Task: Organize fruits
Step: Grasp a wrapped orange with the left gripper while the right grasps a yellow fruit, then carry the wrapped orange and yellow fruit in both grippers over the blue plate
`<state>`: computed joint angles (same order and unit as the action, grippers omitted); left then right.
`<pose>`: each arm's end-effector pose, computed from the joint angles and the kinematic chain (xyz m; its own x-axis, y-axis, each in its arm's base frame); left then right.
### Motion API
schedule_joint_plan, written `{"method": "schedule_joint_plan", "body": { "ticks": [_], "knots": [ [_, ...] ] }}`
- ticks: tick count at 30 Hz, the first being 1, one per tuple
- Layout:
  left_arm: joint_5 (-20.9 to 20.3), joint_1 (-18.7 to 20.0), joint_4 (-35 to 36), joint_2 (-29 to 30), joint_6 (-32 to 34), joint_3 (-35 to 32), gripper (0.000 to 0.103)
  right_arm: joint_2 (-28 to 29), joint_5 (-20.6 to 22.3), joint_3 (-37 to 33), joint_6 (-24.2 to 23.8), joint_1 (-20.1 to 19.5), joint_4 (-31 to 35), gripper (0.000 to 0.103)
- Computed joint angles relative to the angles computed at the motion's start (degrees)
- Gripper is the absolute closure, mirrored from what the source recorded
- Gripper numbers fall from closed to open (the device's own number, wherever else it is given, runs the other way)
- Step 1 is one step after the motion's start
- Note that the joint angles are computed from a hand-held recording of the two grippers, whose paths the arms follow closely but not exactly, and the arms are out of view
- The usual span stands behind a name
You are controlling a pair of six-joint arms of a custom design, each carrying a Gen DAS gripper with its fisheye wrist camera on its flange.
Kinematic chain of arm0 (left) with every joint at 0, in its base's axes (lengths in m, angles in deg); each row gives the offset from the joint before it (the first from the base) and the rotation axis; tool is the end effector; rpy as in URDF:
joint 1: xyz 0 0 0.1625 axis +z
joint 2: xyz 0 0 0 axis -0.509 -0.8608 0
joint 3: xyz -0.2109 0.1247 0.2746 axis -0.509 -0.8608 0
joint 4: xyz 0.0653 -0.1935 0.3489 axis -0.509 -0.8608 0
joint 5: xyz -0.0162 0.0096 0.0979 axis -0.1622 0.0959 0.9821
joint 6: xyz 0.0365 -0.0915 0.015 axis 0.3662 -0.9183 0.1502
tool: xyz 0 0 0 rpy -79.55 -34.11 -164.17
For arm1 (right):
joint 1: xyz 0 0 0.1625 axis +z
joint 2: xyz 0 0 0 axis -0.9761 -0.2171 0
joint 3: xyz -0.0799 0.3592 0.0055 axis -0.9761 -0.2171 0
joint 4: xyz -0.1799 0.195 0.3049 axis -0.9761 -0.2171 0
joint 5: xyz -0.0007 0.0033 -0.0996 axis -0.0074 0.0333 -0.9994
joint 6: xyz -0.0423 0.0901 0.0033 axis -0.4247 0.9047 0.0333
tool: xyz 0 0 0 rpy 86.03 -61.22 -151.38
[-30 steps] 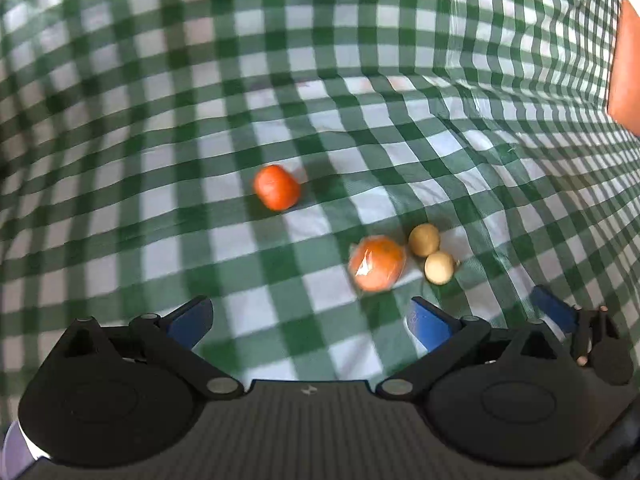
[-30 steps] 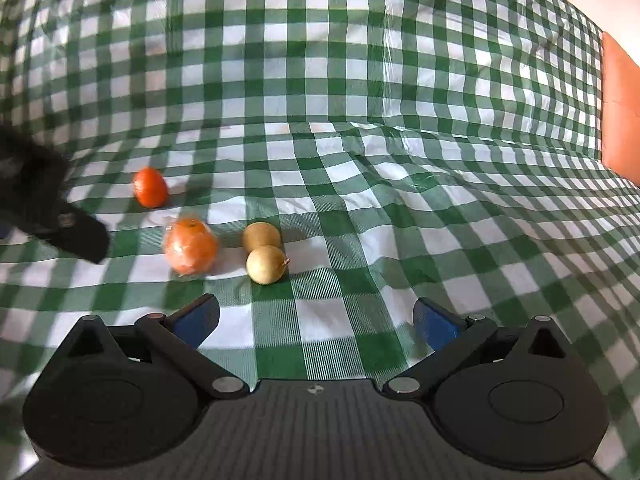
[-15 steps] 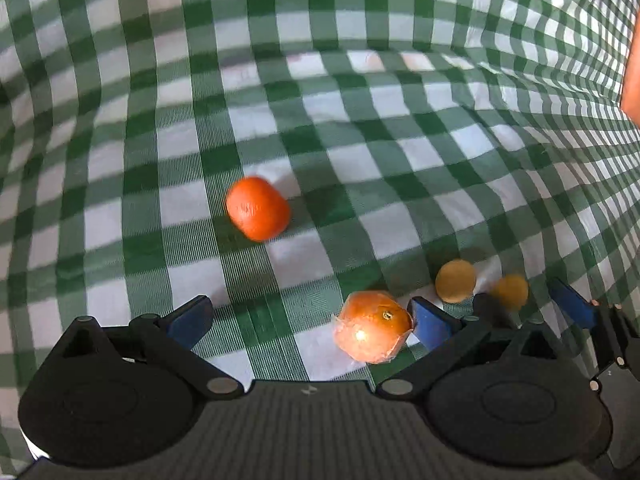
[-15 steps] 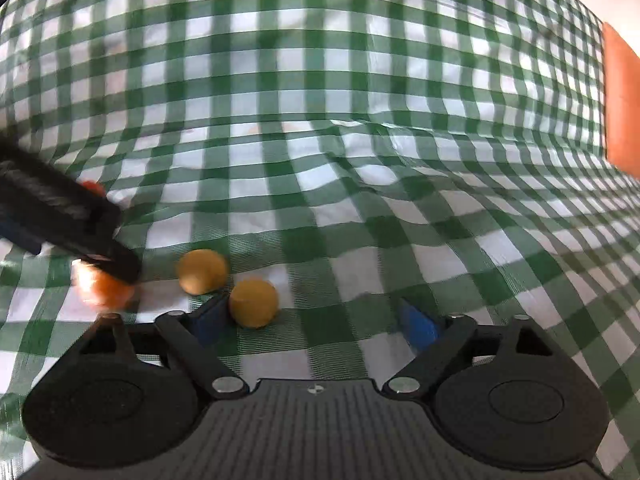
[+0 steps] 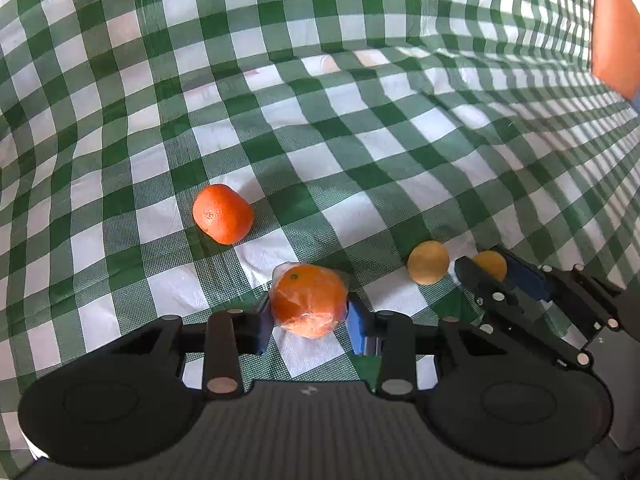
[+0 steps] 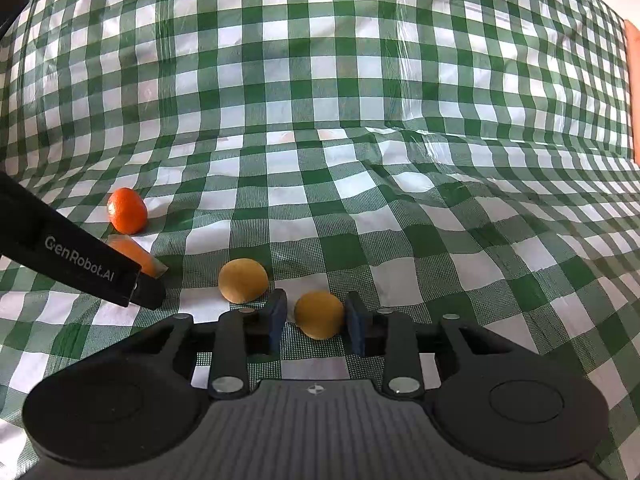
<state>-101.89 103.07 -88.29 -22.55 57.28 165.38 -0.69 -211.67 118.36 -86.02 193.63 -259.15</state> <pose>0.0156 -0.6101 0.2986 -0.6949 0.2092 -0.6880 0.4857 0.8421 -0.2345 0.3430 -0.5535 -0.1348 -0.7028 -0.0494 0.7097 -0.6058 0.5645 -0.5606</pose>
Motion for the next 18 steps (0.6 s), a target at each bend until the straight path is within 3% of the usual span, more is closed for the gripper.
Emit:
{"method": "schedule_joint_plan", "body": {
  "ticks": [3,6,9,15,18],
  "knots": [
    [-0.4,-0.5,-3.8,-1.3,0.5,1.8,0.062,-0.2,-0.2,0.5,2.0,0.2,-1.6,0.076],
    [-0.4,-1.5,-7.6,-3.9,2.2,4.9,0.062,1.3,-0.3,-1.2,-1.3,0.1,-7.8,0.076],
    [0.1,-2.8,-8.5,-7.5,2.3,8.1,0.061,1.1,-0.9,-0.8,-0.9,0.1,-8.2,0.076],
    [4.1,-7.0,-0.3,-19.5,-3.7,15.4,0.061,1.0,-1.9,-0.4,-2.1,0.7,-9.1,0.076],
    [6.4,-9.6,5.6,-27.5,-6.2,19.1,0.061,-2.0,-3.6,4.2,2.8,2.7,-8.6,0.076]
  ]
}}
